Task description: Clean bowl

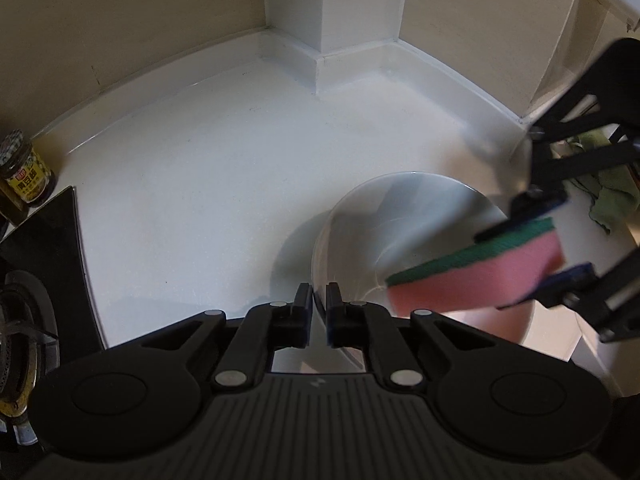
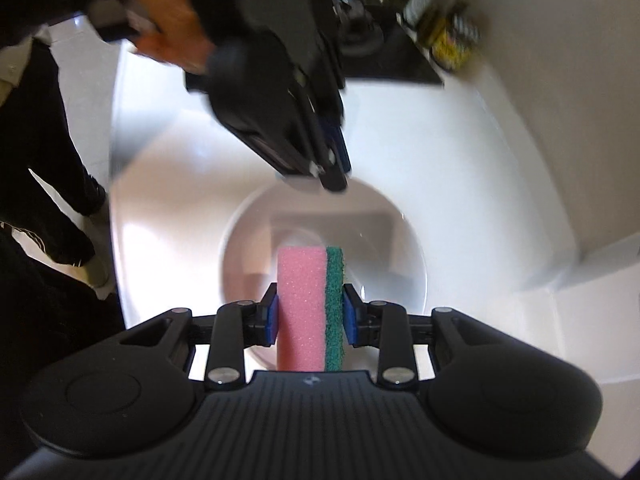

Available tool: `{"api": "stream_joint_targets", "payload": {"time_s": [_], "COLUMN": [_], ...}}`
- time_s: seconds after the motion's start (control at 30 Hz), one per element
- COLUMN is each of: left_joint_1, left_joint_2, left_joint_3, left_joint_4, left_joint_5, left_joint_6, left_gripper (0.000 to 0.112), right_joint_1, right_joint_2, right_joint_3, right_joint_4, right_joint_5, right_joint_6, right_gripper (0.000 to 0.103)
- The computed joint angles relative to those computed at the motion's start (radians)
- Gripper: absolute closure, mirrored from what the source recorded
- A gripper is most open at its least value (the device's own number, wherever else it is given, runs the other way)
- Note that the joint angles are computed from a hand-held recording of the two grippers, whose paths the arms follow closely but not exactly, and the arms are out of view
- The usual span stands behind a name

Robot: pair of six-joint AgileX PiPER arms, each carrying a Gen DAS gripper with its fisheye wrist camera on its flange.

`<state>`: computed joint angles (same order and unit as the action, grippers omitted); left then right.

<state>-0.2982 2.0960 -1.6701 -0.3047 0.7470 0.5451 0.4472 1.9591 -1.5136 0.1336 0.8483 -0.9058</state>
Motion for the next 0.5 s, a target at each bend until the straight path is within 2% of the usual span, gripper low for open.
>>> {"api": "stream_joint_targets", "payload": {"time_s": [0.17, 0.33, 0.5], "left_joint_1": [-0.007, 0.004, 0.002], "left_joint_2": [-0.003, 0.012, 0.029], "left_joint_3": [-0.002, -0.036, -0.054], "left_joint_4": [0.028, 0.025, 0.017], "left_joint_5": [0.0, 0.024, 0.026], "left_joint_6": [-0.009, 0.006, 0.025], "left_gripper": [0.107, 0.107, 0.107], "right_joint_1": [-0.006, 0.011, 0.027], "right_joint_2": [0.075, 0.056, 0.07], "right_joint_3": [-0.1, -0.069, -0.119], "right_joint_4": [0.04, 0.056, -0.079], "right_joint_5": [0.042, 0.057, 0.102], "right_joint_6": [-0.005, -0.069, -0.01], "right_gripper": [0.077, 0.076, 0.076]}}
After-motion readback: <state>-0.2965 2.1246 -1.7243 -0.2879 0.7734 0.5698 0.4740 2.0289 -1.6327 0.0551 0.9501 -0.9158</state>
